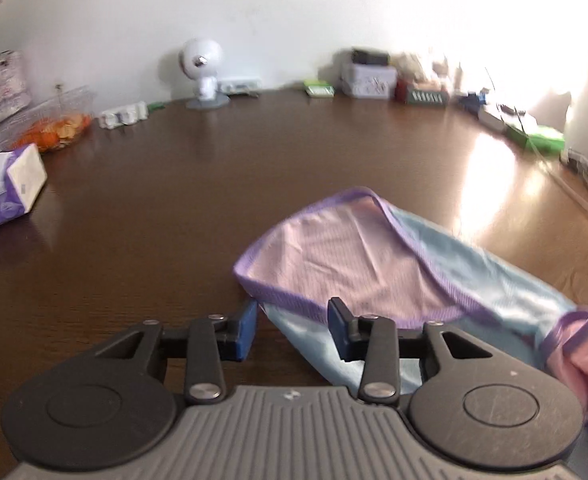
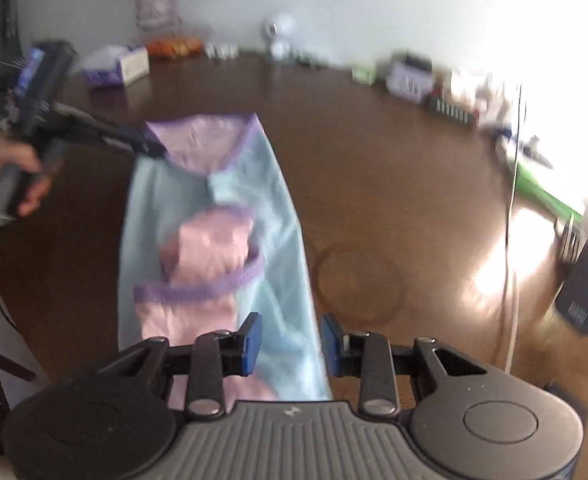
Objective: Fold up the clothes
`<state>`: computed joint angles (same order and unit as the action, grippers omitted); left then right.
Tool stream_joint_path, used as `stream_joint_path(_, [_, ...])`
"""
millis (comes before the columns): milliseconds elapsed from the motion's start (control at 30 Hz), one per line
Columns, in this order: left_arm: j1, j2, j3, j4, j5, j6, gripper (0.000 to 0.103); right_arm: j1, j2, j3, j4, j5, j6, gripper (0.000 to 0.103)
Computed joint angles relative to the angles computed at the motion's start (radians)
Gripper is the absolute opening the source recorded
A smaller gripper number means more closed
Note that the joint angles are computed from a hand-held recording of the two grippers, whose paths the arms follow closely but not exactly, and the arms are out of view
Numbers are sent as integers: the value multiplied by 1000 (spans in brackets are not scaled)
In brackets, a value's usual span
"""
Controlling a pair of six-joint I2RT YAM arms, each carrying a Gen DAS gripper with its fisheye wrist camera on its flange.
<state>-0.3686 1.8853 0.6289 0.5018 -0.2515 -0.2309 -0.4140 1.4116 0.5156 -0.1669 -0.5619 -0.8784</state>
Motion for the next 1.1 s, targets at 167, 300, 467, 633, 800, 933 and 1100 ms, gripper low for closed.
stream_joint_path(167, [24,-22,-54,22,-24,-111,59,176,261,287,53,-40,154,42])
stream_joint_path(300, [42,24,-41,53,29,-165,52,392,628,671,-7,49,243,37])
stream_joint_path(467, [8,71,-6,64,-16,-146,12,493,880,972,-113,145,353,33])
stream_joint_path(633, [63,136,122,8,79,-103,3,514,867,917,-34,168,341,2])
stream_joint_path(800, [102,280,445,-150,173,-17,1,477,862,905,69,285,476,0])
stream_joint_path(933, [89,440,766,-278,169,28,0,404,886,971,82,355,587,0])
stream_joint_path(1100, [82,551,998,-429,157,-2,8,337,940,1081,39,308,640,2])
